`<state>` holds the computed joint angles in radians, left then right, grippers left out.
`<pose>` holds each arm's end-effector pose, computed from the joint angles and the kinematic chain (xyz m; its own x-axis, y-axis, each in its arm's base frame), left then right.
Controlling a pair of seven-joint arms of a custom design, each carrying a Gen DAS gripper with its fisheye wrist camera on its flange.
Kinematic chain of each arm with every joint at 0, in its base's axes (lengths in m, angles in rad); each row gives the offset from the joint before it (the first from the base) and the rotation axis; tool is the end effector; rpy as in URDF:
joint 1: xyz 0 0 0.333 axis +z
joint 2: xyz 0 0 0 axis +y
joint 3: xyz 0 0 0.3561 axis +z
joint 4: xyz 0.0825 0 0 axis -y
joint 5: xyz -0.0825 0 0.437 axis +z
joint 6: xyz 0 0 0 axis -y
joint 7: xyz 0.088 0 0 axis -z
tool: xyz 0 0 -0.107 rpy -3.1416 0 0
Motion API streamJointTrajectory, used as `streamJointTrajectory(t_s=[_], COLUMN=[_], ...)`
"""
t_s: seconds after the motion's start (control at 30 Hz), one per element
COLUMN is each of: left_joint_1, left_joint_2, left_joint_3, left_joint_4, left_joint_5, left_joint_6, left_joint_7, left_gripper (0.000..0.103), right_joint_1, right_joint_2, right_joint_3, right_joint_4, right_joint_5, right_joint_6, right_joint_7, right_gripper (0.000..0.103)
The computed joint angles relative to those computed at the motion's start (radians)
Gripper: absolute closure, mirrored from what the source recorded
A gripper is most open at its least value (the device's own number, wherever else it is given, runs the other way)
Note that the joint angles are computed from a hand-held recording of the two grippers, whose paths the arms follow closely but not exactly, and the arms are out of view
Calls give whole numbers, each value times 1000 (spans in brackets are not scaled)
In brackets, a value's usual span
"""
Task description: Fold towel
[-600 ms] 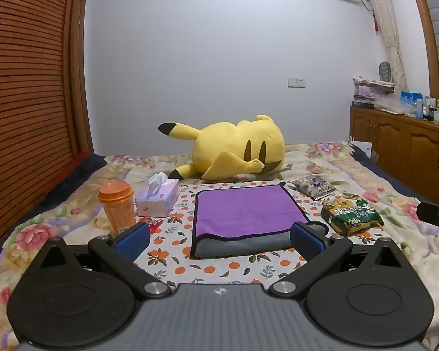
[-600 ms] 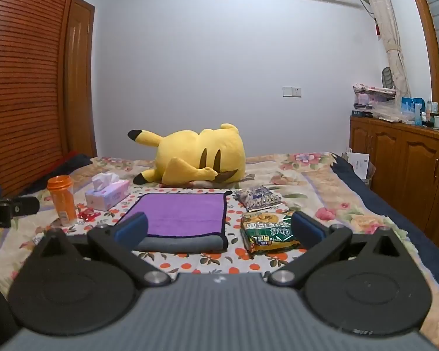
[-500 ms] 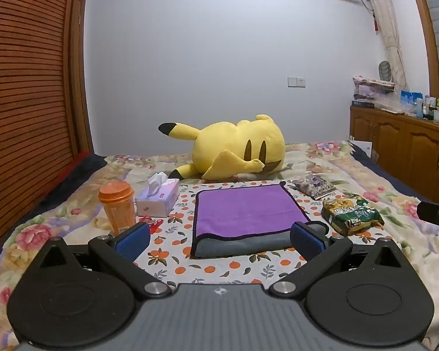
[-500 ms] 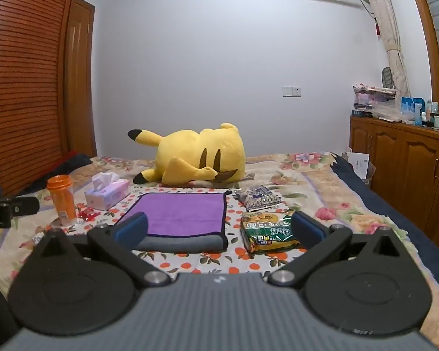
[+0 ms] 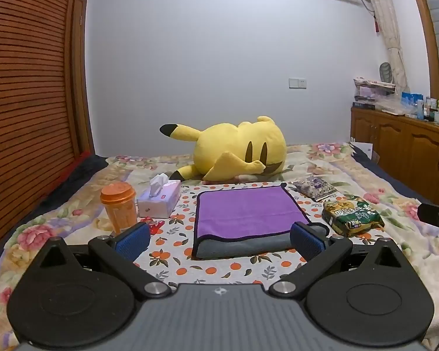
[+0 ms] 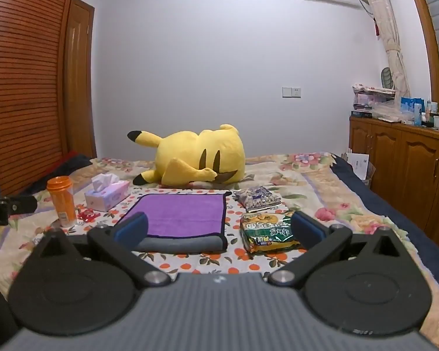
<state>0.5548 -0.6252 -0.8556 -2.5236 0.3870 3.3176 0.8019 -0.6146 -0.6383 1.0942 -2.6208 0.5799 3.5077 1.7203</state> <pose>0.4319 -0.2379 0.5457 -0.1243 -0.9897 -0.0710 -0.3239 0.1081 -0.9399 0.4177 0.2043 0.5098 -0.0217 -0.9984 -0.0514 -0.2281 0.0550 -0.9721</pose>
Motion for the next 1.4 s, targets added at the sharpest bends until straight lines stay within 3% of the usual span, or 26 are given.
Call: streamJointTrajectory(t_s=[1.4], left_joint_1=[25], left_joint_2=[16], left_joint_3=[-20], left_joint_4=[5], left_joint_5=[-13], left_joint_6=[10], left_joint_7=[27], left_gripper=[0], right_joint_1=[-17], right_joint_2=[0], right_joint_3=[17], right_joint_4=[3], right_joint_5=[17], right_joint_6=[13], right_joint_7=[-16], right_gripper=[0])
